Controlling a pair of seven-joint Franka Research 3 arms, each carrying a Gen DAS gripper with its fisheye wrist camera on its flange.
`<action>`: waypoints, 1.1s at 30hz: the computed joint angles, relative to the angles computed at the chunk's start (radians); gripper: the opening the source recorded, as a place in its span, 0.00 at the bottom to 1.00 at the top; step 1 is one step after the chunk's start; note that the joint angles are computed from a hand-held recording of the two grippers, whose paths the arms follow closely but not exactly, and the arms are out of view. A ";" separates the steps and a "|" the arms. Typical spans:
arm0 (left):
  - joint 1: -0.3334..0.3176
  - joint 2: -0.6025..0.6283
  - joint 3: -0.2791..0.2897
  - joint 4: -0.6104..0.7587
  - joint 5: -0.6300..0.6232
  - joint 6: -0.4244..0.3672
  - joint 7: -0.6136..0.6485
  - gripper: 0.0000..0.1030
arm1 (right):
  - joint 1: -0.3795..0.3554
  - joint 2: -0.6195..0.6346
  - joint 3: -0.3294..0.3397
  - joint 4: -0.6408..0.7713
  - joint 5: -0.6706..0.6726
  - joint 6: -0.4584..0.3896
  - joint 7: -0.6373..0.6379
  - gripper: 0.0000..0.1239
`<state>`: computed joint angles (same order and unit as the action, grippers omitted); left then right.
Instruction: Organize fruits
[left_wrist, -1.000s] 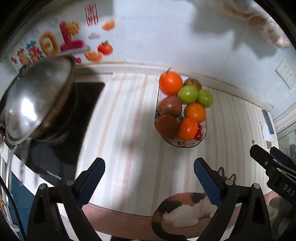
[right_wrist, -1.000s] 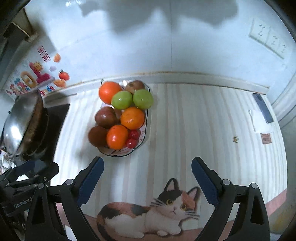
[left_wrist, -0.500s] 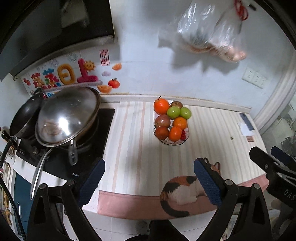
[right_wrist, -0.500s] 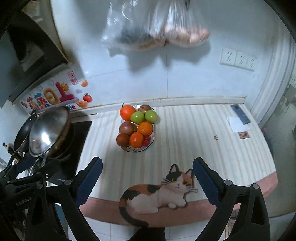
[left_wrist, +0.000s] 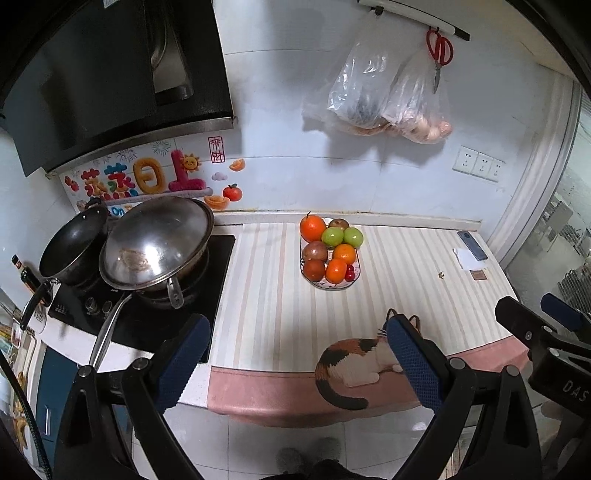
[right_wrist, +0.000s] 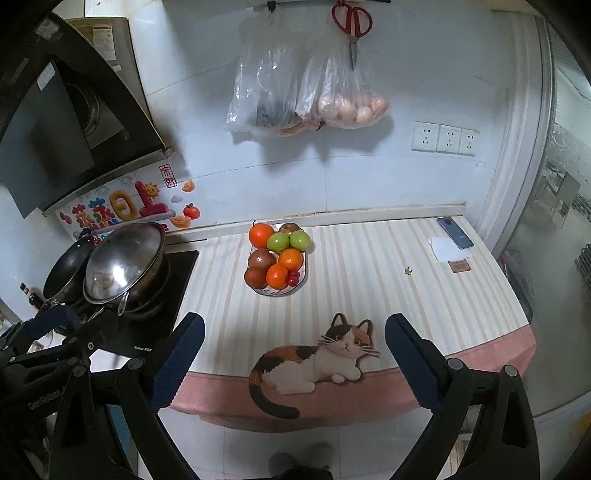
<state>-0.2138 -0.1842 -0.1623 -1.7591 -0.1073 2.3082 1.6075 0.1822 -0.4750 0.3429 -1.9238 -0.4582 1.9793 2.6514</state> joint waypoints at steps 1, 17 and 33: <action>-0.001 -0.007 -0.002 -0.006 0.000 -0.001 -0.007 0.95 | 0.004 -0.009 -0.004 -0.006 0.007 -0.001 -0.005 0.81; 0.000 0.071 -0.039 0.024 0.143 0.036 -0.160 0.98 | -0.038 -0.002 -0.054 -0.079 0.051 0.141 -0.107 0.81; -0.005 0.279 -0.052 0.217 0.289 0.012 -0.228 0.98 | -0.040 0.192 -0.149 -0.007 0.016 0.218 -0.147 0.81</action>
<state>-0.2188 0.0947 -0.2139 -1.5418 0.1821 2.3203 1.3798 0.1425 -0.2831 0.1938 -1.9311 -0.4420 2.1974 2.5040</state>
